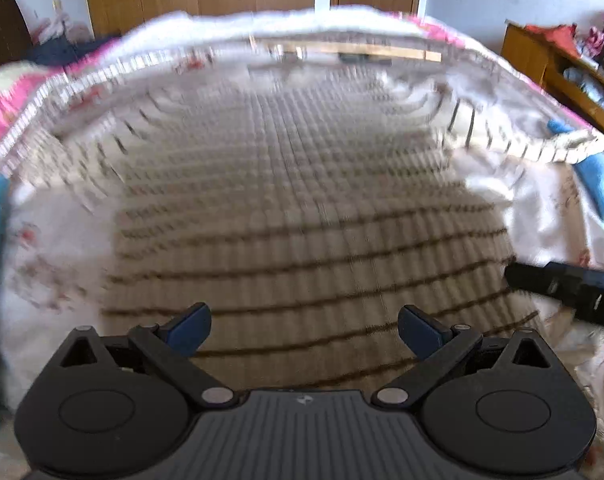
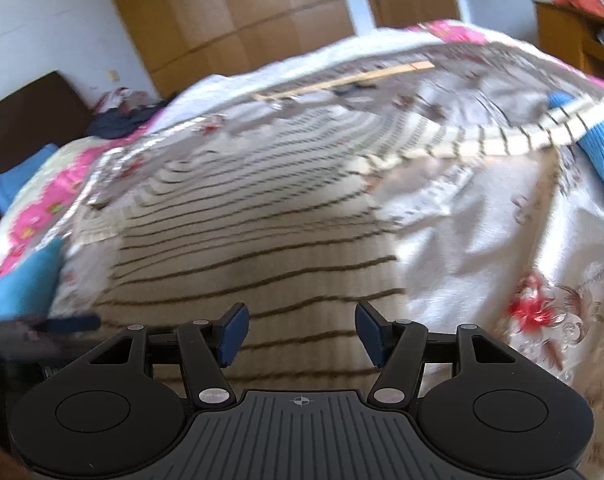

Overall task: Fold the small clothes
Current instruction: 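Grasp the sweater sleeve cuff with the right tool and lift it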

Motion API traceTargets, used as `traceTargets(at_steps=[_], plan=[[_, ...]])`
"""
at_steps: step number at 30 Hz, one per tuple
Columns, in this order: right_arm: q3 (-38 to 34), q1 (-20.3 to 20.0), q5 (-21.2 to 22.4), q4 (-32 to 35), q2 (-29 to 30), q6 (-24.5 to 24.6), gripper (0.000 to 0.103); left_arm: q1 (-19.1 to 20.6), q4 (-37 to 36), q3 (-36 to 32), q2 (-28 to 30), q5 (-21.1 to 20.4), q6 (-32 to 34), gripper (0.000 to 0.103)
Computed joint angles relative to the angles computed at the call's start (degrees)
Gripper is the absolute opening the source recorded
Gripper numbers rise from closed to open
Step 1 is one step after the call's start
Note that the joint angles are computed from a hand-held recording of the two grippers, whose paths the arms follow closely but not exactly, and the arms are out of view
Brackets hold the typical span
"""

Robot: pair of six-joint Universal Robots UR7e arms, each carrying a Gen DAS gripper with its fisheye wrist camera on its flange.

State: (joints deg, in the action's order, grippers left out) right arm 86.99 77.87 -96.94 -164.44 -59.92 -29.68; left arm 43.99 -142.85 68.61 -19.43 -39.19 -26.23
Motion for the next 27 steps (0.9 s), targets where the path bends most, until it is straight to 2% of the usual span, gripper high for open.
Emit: traceTargets(at_steps=[3, 5, 8, 12, 17, 23, 25, 27], plan=[[-2.69, -0.91, -1.57, 2.12, 1.51, 1.94, 0.059, 1.30, 4.85, -1.96, 1.47, -3.97, -1.46, 0.103], [-3.65, -1.47, -1.54, 3.70, 1.82, 2.95, 0.059, 0.85, 2.81, -1.70, 2.02, -3.12, 1.91, 0.103], [-4.97, -2.11, 0.25, 4.09, 1.79, 5.35, 0.059, 0.95, -1.43, -2.61, 2.21, -5.71, 5.02, 0.103], [-9.16, -2.60, 0.59, -0.09, 3.49, 6.13, 0.059, 1.36, -6.02, -7.89, 5.08, -6.29, 10.31, 0.103], [-23.96, -3.87, -2.64, -1.68, 10.76, 9.72, 0.059, 2.49, -4.80, -19.80, 11.31, -9.11, 13.90, 0.103], [-46.05, -6.73, -3.86, 5.34, 21.25, 22.97, 0.059, 3.91, 3.09, -40.42, 22.54, -12.10, 17.06, 0.103], [-49.40, -7.77, -2.80, 5.75, 23.04, 26.82, 0.060, 4.39, 6.90, -46.69, 25.78, -13.85, 16.72, 0.103], [-51.77, -8.69, -1.11, 4.62, 24.56, 29.82, 0.059, 4.53, 7.93, -48.22, 26.76, -14.63, 16.72, 0.103]])
